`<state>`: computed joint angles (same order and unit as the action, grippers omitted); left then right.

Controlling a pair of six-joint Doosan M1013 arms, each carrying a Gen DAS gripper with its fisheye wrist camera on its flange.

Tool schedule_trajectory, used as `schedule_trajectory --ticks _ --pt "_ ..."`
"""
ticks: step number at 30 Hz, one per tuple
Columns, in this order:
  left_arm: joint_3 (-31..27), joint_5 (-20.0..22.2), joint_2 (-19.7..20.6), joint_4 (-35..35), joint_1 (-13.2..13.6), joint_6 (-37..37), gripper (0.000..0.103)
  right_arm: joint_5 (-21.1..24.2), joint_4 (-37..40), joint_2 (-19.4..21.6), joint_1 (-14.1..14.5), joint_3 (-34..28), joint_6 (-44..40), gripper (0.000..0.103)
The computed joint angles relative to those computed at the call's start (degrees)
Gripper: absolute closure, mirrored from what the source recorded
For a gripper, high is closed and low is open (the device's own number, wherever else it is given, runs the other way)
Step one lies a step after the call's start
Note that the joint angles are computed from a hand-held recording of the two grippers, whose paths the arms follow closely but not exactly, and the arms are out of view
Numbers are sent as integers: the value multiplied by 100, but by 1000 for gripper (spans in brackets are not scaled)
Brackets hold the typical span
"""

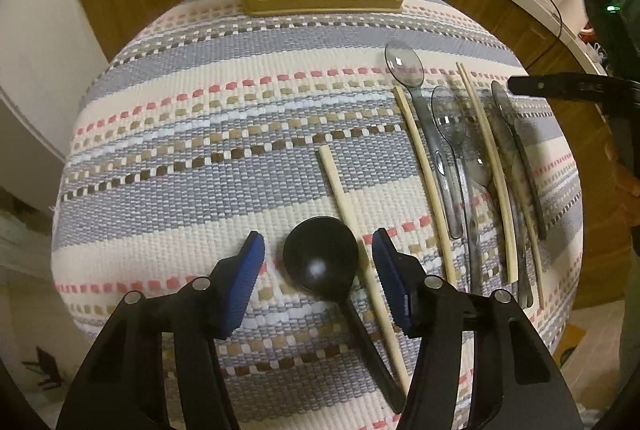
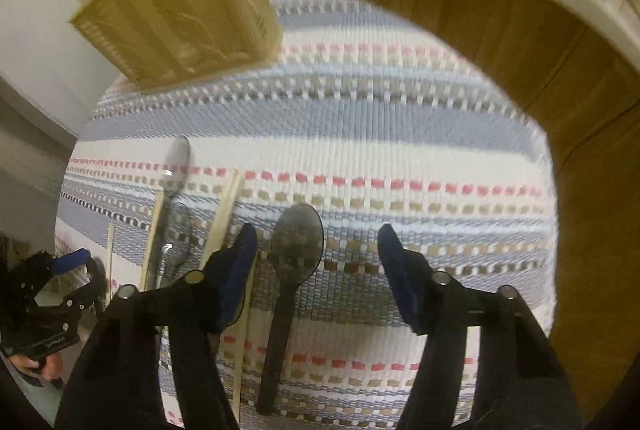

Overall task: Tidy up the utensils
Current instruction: 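Grasp the black ladle handle with the left tool while the right tool grasps a clear spoon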

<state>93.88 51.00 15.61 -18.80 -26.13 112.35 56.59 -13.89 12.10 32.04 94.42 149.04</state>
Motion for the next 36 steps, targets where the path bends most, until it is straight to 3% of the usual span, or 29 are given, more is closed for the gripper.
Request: schedule_trajectory --ticks 6,10,14,19,22,23,27,36 --pt "39 -29 -18 -38 -17 22 50 -108 514 121 -80 -19 -226 47" --pt "95 -78 -27 0 -29 31 50 366 267 319 53 -276 -290 49" --pt "2 60 16 249 -98 -73 50 627 90 456 167 -437 -347 58" --pt "7 -20 -2 901 -313 -379 50 568 156 504 201 -482 -393 70" --pt "76 -186 -53 1141 -378 -557 61 551 118 521 234 -485 -421 74" --pt "69 -191 -57 1053 -356 -540 67 560 95 541 251 -520 -431 74" --pt "109 -255 -83 656 -262 -307 67 326 84 432 225 -429 -466 74" --pt "340 -1076 -514 -555 -56 593 67 -116 -848 -82 451 -142 43 74"
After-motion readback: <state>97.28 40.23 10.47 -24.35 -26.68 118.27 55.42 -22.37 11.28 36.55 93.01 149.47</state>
